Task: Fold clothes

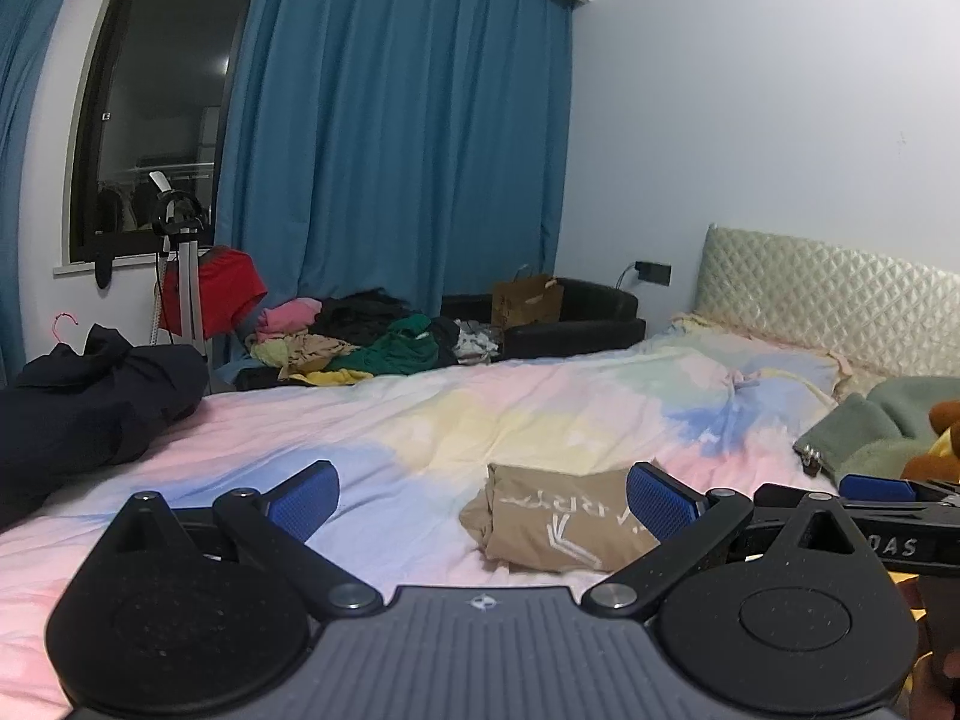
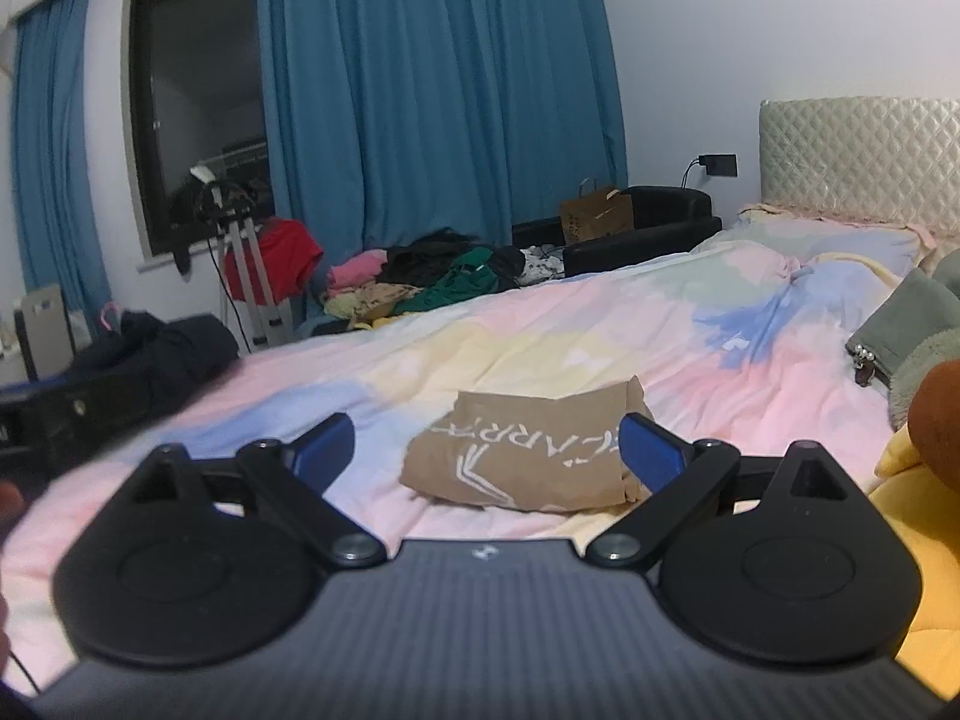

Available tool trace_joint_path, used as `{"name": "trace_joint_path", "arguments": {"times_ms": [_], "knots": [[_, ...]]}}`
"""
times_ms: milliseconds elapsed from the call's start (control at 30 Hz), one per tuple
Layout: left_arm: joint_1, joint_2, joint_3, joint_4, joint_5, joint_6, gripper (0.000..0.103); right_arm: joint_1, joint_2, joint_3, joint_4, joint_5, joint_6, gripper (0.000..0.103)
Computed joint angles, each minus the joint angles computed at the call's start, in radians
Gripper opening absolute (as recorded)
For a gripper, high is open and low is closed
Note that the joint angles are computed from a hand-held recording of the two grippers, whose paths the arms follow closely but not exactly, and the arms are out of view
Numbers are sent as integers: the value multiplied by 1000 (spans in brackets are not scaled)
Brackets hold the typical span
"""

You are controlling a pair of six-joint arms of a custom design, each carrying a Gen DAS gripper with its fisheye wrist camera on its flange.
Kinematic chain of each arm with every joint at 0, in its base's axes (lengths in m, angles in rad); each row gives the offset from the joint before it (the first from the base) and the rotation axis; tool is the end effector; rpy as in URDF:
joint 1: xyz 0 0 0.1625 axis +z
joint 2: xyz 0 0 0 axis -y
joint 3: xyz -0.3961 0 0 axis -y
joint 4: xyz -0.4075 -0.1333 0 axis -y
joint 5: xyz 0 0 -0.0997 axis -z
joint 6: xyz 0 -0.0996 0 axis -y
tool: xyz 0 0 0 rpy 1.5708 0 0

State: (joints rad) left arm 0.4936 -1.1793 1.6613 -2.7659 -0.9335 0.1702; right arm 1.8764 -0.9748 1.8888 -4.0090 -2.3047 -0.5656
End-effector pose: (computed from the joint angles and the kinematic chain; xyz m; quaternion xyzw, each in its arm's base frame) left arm -0.4724 -0.4728 0.3444 0.4310 0.7862 -0.4266 0.1187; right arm 0.2289 -0.5042 0.2637 0.0603 -0.7167 0.6054 0.3409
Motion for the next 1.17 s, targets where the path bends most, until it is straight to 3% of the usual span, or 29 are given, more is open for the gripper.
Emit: {"name": "trace_joint_path", "arguments": {"times_ms": [267,500,1167], "knots": [[4,-2,55,-6,21,11,103,-11,66,-19,-82,-10,-83,96],[19,7,61,17,-7,-15,103,-20,72,-31,-63,-36,-64,96],[20,29,50,18,18,-35,103,-21,77,-40,-49,-67,-42,96]]}}
